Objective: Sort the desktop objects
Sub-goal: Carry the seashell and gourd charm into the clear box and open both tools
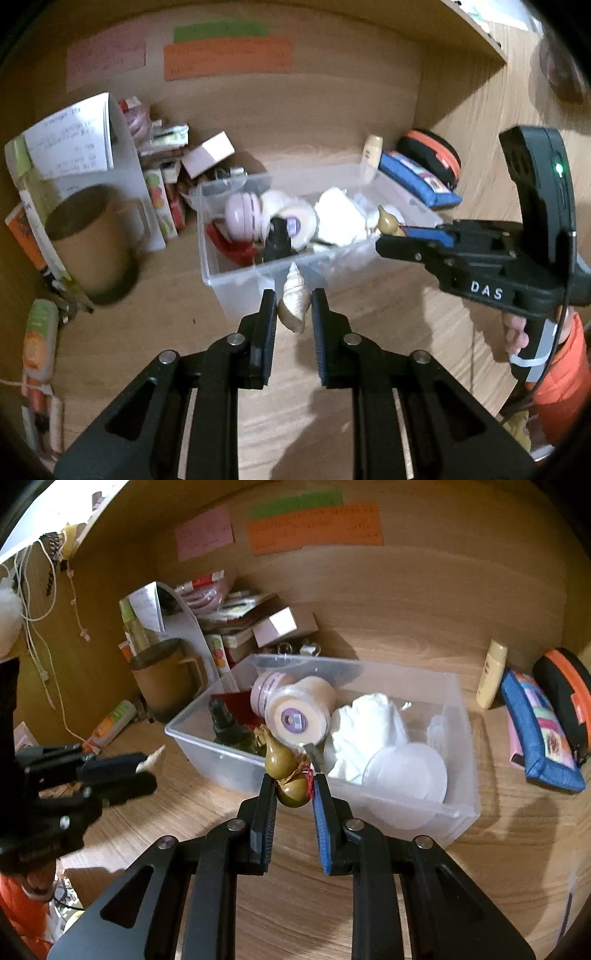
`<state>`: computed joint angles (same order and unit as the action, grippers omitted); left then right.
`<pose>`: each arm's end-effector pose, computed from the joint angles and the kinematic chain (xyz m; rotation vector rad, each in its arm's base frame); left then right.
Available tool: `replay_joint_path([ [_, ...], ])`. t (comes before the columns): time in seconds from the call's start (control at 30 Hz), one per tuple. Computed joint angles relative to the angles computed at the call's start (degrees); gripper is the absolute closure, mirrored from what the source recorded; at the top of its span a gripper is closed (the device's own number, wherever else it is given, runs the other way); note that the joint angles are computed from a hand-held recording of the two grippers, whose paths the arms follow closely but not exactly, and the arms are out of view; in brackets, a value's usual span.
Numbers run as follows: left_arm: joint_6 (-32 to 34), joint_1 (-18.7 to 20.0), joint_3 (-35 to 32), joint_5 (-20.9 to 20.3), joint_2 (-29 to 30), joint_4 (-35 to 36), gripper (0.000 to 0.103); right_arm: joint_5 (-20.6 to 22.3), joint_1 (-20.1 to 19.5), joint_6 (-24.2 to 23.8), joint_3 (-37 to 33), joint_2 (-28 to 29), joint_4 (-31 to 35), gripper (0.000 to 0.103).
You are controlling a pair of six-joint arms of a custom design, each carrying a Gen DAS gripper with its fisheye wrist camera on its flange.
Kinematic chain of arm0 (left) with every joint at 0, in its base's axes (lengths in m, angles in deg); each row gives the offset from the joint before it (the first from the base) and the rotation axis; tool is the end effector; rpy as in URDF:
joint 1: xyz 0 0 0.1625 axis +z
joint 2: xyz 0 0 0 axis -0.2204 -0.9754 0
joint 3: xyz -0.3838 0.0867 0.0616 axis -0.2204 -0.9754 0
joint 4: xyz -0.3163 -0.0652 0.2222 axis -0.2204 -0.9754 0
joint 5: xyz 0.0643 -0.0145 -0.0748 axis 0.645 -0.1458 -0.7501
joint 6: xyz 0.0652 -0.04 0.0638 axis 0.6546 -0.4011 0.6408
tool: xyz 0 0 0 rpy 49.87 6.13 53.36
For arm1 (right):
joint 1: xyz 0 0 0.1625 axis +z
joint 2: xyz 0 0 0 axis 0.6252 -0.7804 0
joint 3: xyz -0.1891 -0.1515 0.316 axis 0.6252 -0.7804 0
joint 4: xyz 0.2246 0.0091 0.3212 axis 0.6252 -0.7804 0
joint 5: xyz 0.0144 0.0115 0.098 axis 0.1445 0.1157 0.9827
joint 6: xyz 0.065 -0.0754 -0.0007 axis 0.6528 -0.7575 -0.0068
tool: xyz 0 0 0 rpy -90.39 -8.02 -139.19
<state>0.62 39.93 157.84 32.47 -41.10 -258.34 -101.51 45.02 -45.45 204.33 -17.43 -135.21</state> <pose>-0.2904 -0.3807 0.0555 0.8286 2.3580 -0.8793 0.0707 -0.4275 0.2067 0.6897 -2.3869 0.9438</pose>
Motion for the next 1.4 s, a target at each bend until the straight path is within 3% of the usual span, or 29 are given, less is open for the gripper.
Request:
replay_joint_path([
  [0.33,7.16,2.87,-7.45,-2.68,3.04,-0.39,0.085,-1.84,-0.35,-0.64,-3.10,-0.43,2.67,0.086],
  [0.73,9.62,5.72,-16.62,-5.93,9.41,4.36,0.085,-3.52,-1.90,-1.88,-8.29,0.26,8.58,0.086],
  [1.2,10.68,7.76,-20.57,-4.50,13.07,6.69,0.085,-3.83,-1.77,-5.96,-9.96,1.66,8.51,0.085],
  [1.33,10.86,7.75,-20.67,-4.03,13.45,6.40,0.085,-4.17,-1.54,-6.33,-10.02,1.64,8.81,0.079],
  [1.4,11.16,7.68,-20.50,-4.05,13.49,5.85,0.085,-4.54,-1.42,-6.42,-9.88,1.77,8.36,0.070],
])
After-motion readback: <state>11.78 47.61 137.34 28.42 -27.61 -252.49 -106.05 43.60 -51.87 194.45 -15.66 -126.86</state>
